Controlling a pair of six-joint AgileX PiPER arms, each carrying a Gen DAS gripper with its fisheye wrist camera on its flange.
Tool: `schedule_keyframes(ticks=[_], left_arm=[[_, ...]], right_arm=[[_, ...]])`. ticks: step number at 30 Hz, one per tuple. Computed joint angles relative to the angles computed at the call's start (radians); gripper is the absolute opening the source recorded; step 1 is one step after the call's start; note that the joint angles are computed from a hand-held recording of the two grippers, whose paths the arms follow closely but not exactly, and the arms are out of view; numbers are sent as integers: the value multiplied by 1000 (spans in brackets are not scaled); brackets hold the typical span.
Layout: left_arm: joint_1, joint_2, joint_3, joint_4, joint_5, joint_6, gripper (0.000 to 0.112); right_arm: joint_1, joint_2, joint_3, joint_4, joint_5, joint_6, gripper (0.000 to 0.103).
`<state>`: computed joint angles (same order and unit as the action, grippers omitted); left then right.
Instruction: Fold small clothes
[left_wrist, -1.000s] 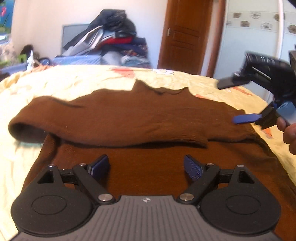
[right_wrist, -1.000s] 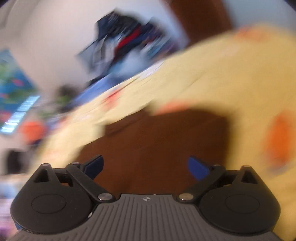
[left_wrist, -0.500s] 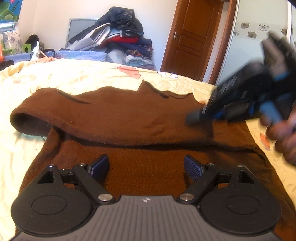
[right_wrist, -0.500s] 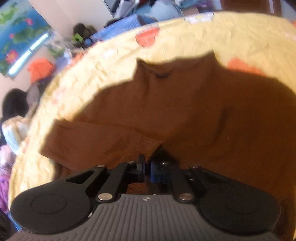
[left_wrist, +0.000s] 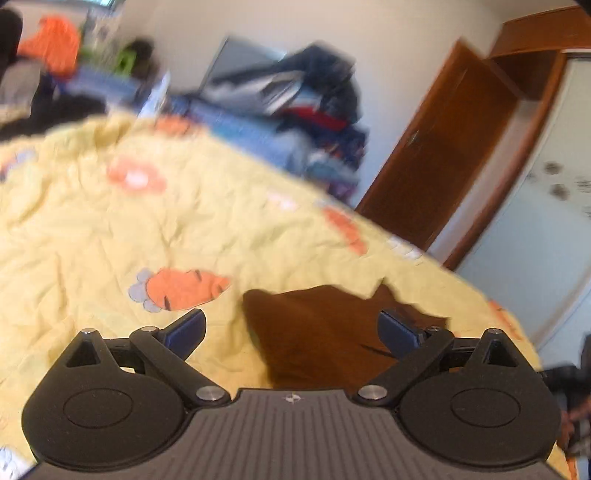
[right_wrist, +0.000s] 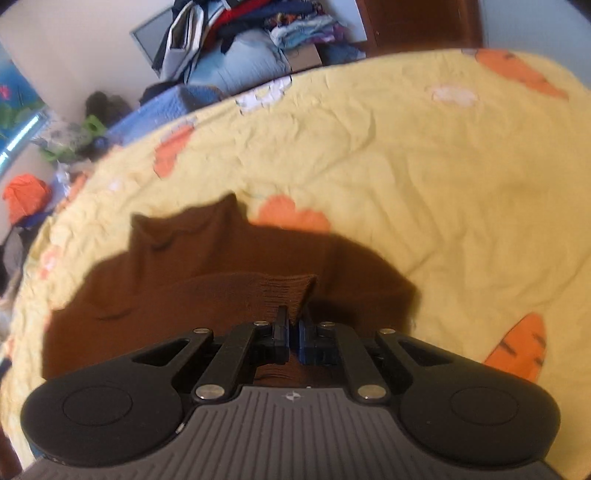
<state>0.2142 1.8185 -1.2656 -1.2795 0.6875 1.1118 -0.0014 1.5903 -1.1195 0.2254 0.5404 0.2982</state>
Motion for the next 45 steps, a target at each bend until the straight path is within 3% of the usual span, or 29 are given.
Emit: schedule_keyframes(ticks=[4, 6, 7, 8, 9, 12, 14, 16, 18, 19, 20, 21, 23, 25, 27, 28, 29, 30, 31, 33, 37, 38, 39, 40, 42, 45], left_arm=[[-50, 194, -257, 249, 127, -337, 94], [-87, 249, -336, 362, 140, -467, 59], [-105, 245, -332, 384, 109, -480, 51], [-122, 239, -326, 410, 88, -490, 30], [-137, 239, -342, 458, 81, -522, 19], [-184, 155, -255, 489, -56, -438, 14], [-245, 139, -224, 644, -174, -491, 14], [-287, 135, -158, 748, -291, -488, 16], [-295, 66, -51, 692, -377, -374, 20], [-284, 16, 6, 606, -387, -274, 25], [-271, -31, 62, 512, -399, -174, 38], [-249, -84, 119, 417, -399, -74, 62], [-190, -171, 212, 221, -330, 126, 84], [-137, -221, 285, 98, -245, 284, 84], [-142, -219, 311, 133, -224, 298, 84], [-172, -214, 320, 196, -271, 248, 82], [-207, -194, 332, 228, -344, 227, 54], [-220, -168, 337, 219, -382, 243, 36], [-214, -174, 344, 171, -397, 290, 23], [-200, -167, 354, 100, -424, 383, 17], [-148, -219, 375, 218, -345, 294, 17], [-120, -237, 372, 280, -282, 217, 20], [-77, -252, 360, 337, -182, 137, 27], [-31, -260, 354, 355, -82, 94, 35], [83, -268, 364, 330, 104, 77, 84], [258, -258, 414, 258, 315, 116, 85]], right_arm=[[-2, 16, -7, 15, -10, -5, 11], [-49, -23, 6, 70, 19, -68, 11], [-58, -29, 10, 84, 22, -85, 11], [-70, -34, 18, 99, 20, -111, 11], [-79, -42, 27, 114, 19, -133, 11], [-77, -44, 54, 94, -5, -123, 10], [-56, -47, 87, 70, -53, -103, 10], [-15, -63, 106, -55, -89, 15, 10], [4, -101, 126, -113, -95, 74, 30], [21, -140, 146, -182, -100, 146, 36], [36, -196, 183, -235, -115, 196, 46], [41, -249, 219, -248, -126, 206, 49], [66, -342, 276, -291, -101, 235, 50], [118, -392, 313, -339, -53, 262, 50], [197, -396, 337, -415, -20, 318, 50], [238, -380, 345, -464, -9, 360, 50], [278, -364, 352, -512, -4, 411, 44], [319, -344, 365, -590, -12, 493, 24], [346, -346, 373, -660, -2, 535, 19], [329, -368, 396, -679, -8, 553, 10], [225, -445, 455, -523, -56, 451, 9], [233, -459, 455, -499, -38, 456, 18], [248, -483, 461, -489, -18, 485, 34], [255, -533, 481, -460, -18, 490, 41], [238, -655, 550, -310, -39, 405, 63], [155, -783, 622, -29, 19, 209, 63]])
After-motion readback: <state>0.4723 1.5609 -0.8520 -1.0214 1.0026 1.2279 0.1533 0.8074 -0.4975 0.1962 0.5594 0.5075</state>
